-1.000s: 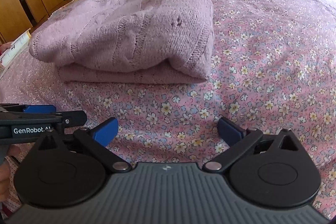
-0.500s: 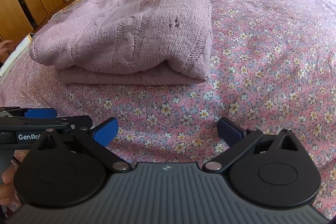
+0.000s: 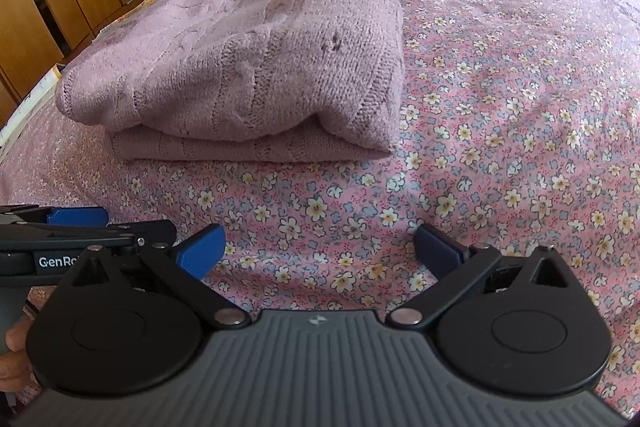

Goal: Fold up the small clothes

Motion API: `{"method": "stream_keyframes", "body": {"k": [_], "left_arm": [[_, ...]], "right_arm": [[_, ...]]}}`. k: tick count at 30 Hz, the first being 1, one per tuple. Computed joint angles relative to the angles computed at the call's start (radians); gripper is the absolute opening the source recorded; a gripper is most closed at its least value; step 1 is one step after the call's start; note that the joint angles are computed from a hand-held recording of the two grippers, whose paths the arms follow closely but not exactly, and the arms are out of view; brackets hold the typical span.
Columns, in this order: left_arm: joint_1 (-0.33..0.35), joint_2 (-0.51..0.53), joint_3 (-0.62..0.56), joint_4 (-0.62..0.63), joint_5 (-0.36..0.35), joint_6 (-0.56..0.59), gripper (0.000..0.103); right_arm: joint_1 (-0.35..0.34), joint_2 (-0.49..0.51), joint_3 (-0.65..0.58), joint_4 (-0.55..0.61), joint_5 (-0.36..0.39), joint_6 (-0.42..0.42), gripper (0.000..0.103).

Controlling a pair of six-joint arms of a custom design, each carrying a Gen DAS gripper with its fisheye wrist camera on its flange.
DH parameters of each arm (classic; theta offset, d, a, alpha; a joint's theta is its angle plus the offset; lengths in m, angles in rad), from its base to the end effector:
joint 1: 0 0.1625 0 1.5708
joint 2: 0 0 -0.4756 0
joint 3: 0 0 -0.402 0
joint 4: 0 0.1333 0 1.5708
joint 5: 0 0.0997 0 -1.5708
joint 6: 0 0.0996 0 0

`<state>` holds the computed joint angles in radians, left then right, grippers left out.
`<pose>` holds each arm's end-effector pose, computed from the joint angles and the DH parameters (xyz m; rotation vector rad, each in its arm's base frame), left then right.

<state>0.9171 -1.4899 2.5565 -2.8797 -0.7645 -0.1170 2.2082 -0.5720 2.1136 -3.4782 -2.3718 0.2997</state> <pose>-0.0475 -0.3994 0.2416 0.5164 2.3481 -0.6558 0.3648 -0.3888 -0.0110 0.2221 -2.4421 0.8709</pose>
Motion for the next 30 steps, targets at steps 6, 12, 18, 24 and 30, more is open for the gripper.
{"method": "stream_keyframes", "body": {"k": [6, 12, 18, 24, 30], "left_arm": [[0.0, 0.001, -0.001, 0.004, 0.001, -0.001, 0.084], [0.0, 0.002, -0.002, 0.005, 0.001, -0.001, 0.084], [0.0, 0.003, -0.004, 0.006, 0.0, 0.001, 0.084], [-0.001, -0.001, -0.003, 0.012, -0.001, -0.005, 0.084], [0.0, -0.001, -0.004, 0.012, -0.001, -0.004, 0.084]], "right_arm": [[-0.001, 0.001, 0.0, -0.001, 0.002, 0.0, 0.103], [-0.001, 0.001, -0.002, 0.001, 0.002, 0.0, 0.103], [-0.001, 0.001, -0.002, 0.002, 0.002, 0.001, 0.103], [-0.001, 0.001, -0.002, 0.002, 0.002, 0.001, 0.103], [-0.002, 0.001, -0.002, 0.0, 0.003, -0.001, 0.103]]}}
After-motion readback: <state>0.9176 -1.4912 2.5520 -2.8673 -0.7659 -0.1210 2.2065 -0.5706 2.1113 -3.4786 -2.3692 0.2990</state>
